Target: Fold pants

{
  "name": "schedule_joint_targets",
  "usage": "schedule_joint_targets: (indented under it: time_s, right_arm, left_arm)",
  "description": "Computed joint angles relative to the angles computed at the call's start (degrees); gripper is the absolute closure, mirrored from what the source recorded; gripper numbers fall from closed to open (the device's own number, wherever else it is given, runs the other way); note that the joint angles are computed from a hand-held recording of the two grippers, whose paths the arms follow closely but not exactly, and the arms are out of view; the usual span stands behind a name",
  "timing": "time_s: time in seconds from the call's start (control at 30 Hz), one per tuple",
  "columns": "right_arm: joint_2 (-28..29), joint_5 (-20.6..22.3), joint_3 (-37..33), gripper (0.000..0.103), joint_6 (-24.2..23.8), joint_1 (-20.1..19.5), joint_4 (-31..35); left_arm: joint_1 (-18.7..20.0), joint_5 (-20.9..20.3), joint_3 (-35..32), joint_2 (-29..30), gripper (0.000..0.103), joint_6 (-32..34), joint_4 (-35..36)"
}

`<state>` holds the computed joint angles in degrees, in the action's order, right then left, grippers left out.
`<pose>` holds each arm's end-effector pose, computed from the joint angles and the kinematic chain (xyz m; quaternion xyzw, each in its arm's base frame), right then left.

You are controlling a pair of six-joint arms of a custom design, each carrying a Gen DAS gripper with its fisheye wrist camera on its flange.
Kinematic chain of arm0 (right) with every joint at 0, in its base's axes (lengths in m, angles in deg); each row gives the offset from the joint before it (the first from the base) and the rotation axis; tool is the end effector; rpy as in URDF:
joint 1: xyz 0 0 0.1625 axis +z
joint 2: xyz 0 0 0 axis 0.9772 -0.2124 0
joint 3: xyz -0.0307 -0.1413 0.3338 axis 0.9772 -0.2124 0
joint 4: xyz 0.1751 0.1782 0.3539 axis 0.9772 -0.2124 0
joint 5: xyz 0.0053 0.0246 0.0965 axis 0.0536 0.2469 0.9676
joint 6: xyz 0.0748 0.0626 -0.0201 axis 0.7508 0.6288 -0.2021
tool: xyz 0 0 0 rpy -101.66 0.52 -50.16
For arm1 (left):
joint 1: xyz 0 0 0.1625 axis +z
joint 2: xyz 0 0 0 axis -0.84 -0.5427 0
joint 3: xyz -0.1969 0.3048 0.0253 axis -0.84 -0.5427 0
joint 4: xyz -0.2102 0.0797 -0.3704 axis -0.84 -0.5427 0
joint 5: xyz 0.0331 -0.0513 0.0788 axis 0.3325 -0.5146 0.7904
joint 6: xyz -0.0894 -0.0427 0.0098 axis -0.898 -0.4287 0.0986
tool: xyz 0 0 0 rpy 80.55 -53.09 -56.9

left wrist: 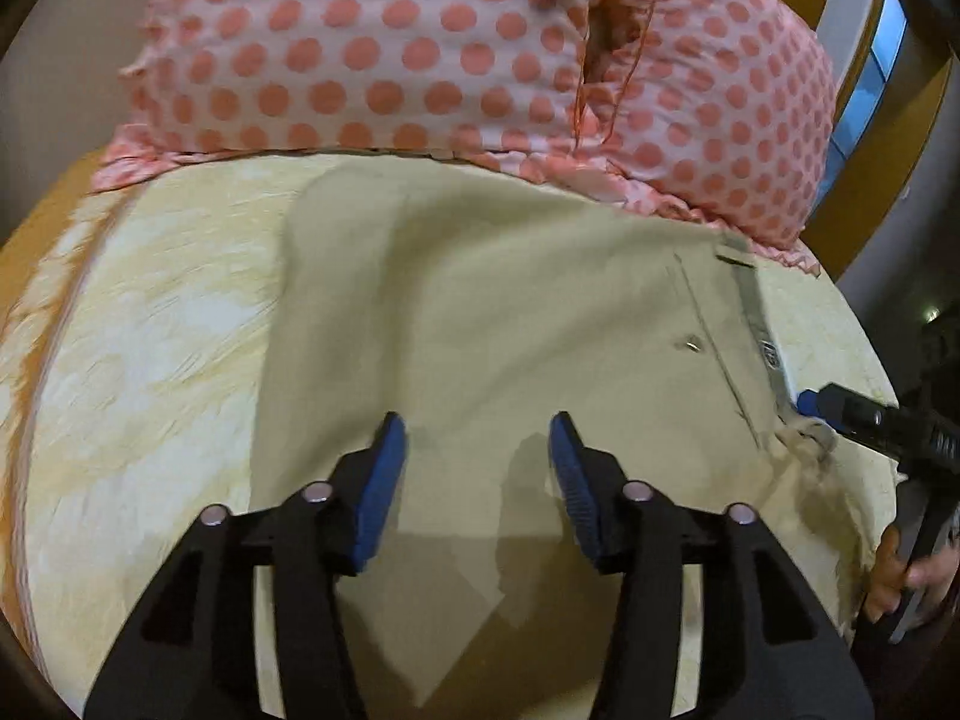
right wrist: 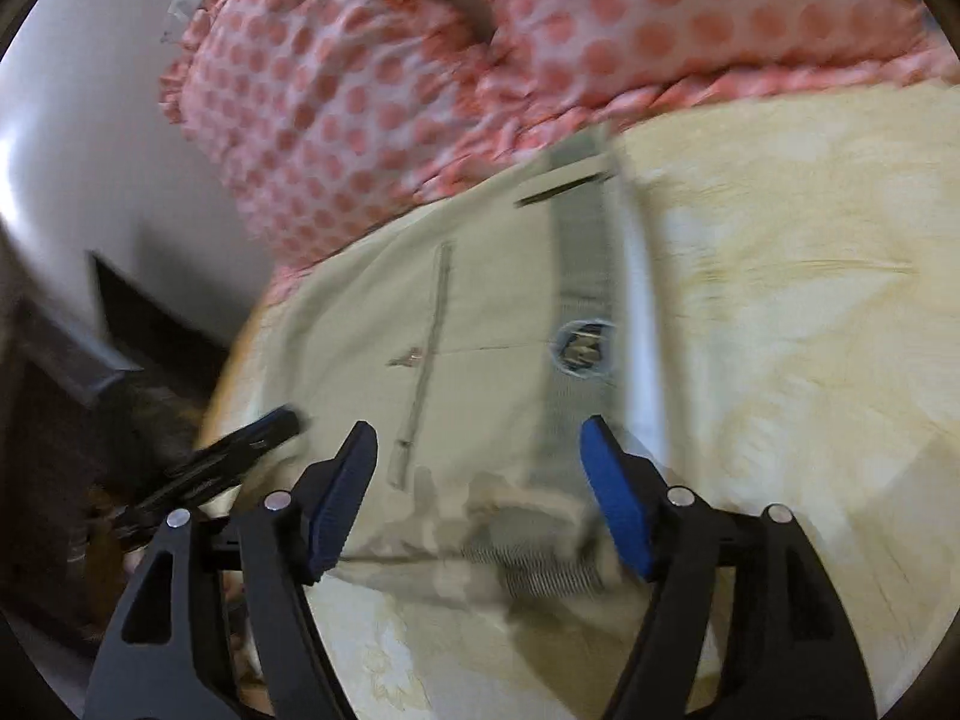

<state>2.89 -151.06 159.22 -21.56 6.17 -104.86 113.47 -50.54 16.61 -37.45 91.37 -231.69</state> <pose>0.0539 -0.6204 0.2233 0.0202 -0.9137 0.3857 0.1260 -0.2337 -0.6818 0.0754 0.2493 0.9182 -0.2333 0.2007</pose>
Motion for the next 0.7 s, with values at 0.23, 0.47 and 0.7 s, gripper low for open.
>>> schedule_joint_targets:
  time_s: [0.23, 0.47, 0.7]
  right_arm:
    - [6.88, -13.93, 11.9, 0.001, -13.78, 7.19, -33.72]
    - [13.69, -19.66, 9.66, 0.001, -16.23, 7.72, -37.59]
    - [19.61, -25.38, 7.17, 0.001, -19.17, 8.84, -45.86]
  left_arm:
    - [-8.69, 14.95, 24.96, -8.54, 0.002, 4.13, -24.95]
    - [-9.88, 19.86, 31.09, -8.22, 0.002, 2.29, -29.99]
    - [-8.77, 18.45, 32.56, -7.97, 0.002, 3.64, -33.81]
